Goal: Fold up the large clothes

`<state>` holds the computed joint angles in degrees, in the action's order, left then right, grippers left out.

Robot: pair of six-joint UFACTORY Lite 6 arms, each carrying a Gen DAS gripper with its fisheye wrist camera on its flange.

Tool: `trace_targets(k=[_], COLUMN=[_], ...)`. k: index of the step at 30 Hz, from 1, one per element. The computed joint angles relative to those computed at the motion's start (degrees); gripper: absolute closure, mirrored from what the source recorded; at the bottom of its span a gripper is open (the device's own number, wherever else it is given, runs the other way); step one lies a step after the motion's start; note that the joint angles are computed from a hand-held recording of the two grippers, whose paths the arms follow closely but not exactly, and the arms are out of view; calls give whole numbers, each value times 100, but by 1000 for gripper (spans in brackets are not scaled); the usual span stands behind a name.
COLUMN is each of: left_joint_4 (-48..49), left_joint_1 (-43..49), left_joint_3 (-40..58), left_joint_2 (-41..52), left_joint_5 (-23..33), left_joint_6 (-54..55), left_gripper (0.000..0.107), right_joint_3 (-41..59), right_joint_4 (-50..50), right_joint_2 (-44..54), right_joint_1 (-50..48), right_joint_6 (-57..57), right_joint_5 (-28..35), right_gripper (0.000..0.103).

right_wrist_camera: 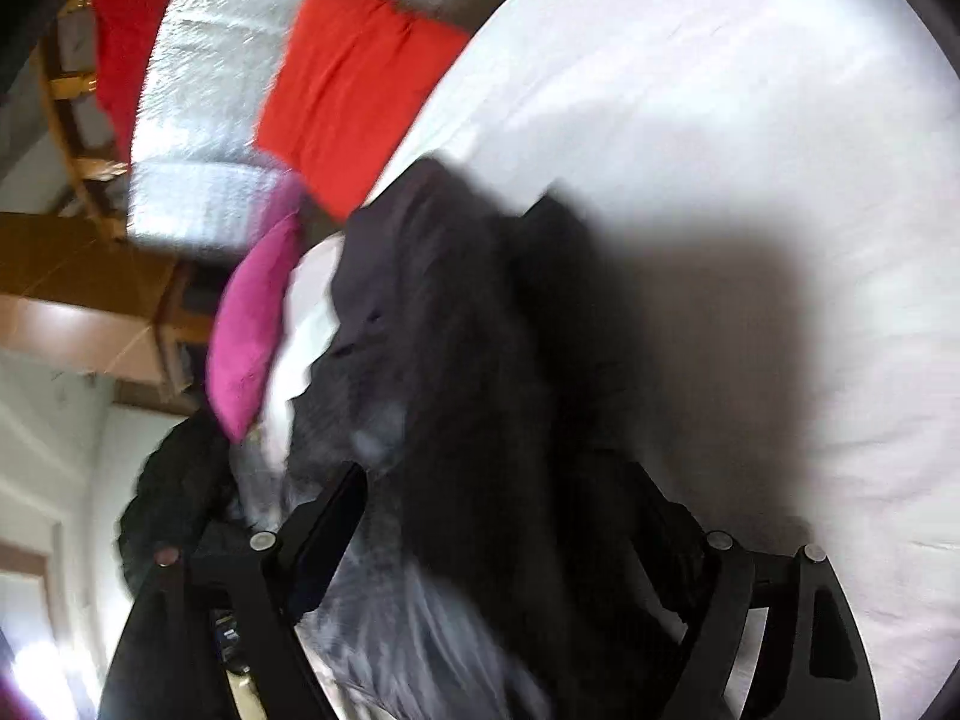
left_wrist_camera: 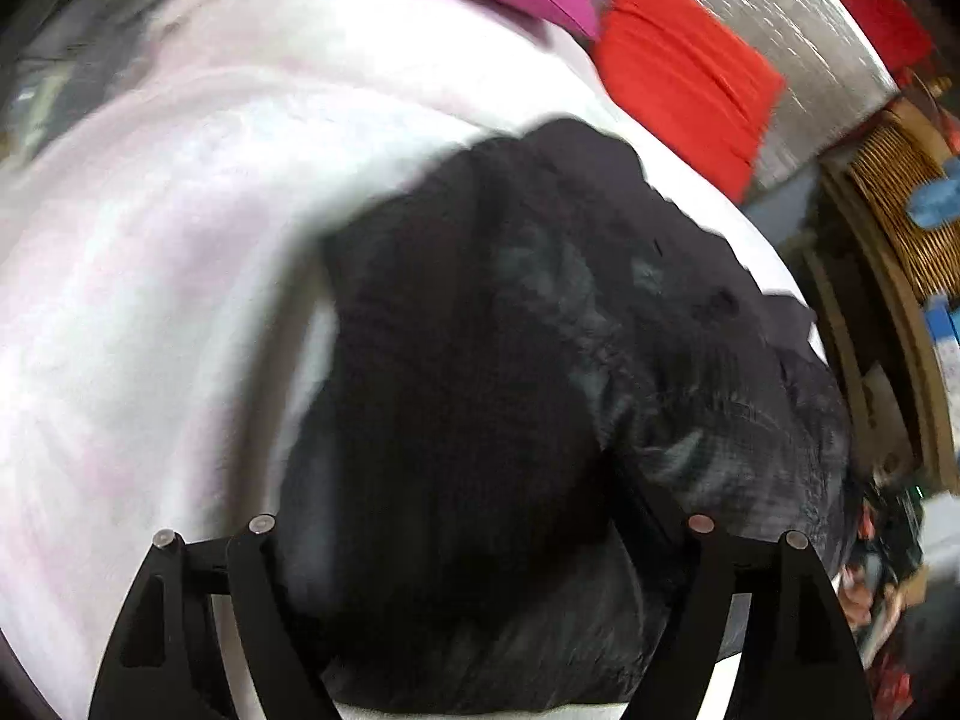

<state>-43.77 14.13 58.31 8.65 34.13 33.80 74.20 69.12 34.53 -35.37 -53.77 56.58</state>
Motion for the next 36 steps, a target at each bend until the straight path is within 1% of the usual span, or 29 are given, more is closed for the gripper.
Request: trace_targets(k=[2, 5, 6, 8, 10, 11, 13, 15, 16, 17, 18, 20, 23, 24, 26, 29, 30, 31, 32, 33, 34, 35, 36], left_joint_4=[184, 895, 986, 927, 551, 409, 184, -247, -465, -609, -938, -1528, -2461, -2773, -3371, -4267, -4397, -4507, -4533, -4642, -4724, -4770, -4721], left_joint_1=[145, 305, 358, 593, 890, 931, 836, 790, 721, 678, 627, 543, 437, 370, 318, 343, 305, 221, 197, 137, 144, 153, 182], left_joint_3=[-285, -937, -1106, -1607, -2005, -2249, -2497, -2645, -2636, -2641, -2618, -2598, -2564, -2605, -2566, -2641, -2677, -2732, -2764, -2764, -2843, -2890, -2958], left_joint_2=[-563, -1700, -1946, -2613, -2989, -3190, -3232, -3025, -2818, -2698, -2400, -2027, -1585, -1533, -1332, -1130, -1133, -1199, -1236, -1248, -1377, -1475, -1651], left_joint_5=[-15, -108, -103, 176, 597, 783, 940, 1046, 1055, 1085, 1084, 902, 603, 523, 441, 436, 377, 194, 99, 5, -17, -19, 5], left_joint_6=[-229, -975, -1080, -1120, -745, -641, -569, -329, -246, -186, -31, 233, 841, 1013, 1289, 1877, 1964, 1994, 2016, 2085, 2149, 2184, 2175], left_gripper=[26, 26, 26, 26, 26, 26, 26, 26, 26, 26, 26, 26, 25, 25, 25, 24, 27, 37, 42, 49, 58, 63, 70], right_joint_3=[-571, -1418, -1784, -2389, -3032, -3338, -3852, -4096, -4178, -4212, -4235, -4220, -4194, -4128, -4069, -4181, -4218, -4264, -4314, -4337, -4314, -4327, -4339], right_joint_4=[57, 158, 159, 140, 125, 116, 150, 331, 529, 764, 1037, 1538, 2845, 3121, 3742, 4488, 4682, 4816, 4941, 4885, 4823, 4824, 4686], right_joint_2=[-718, -1726, -2144, -2751, -3192, -3364, -3555, -3381, -3234, -3074, -2948, -2717, -2512, -2399, -2217, -2252, -2273, -2359, -2499, -2672, -2740, -2762, -2801], right_joint_1=[-353, -915, -1100, -1339, -1503, -1505, -1273, -915, -654, -285, 6, 374, 895, 1005, 1190, 1341, 1393, 1457, 1558, 1592, 1589, 1582, 1479], right_joint_6=[-154, -335, -380, -424, -613, -670, -657, -629, -635, -575, -601, -743, -1355, -1473, -1785, -2277, -2430, -2504, -2576, -2558, -2535, -2523, -2443], right_joint_5=[-210, 32, 174, 417, 821, 916, 843, 711, 553, 268, 53, -189, -455, -520, -579, -604, -628, -707, -931, -1219, -1344, -1323, -1251], right_gripper=[16, 15, 14, 13, 13, 13, 13, 13, 13, 13, 13, 13, 11, 11, 9, 9, 9, 14, 20, 34, 44, 47, 53])
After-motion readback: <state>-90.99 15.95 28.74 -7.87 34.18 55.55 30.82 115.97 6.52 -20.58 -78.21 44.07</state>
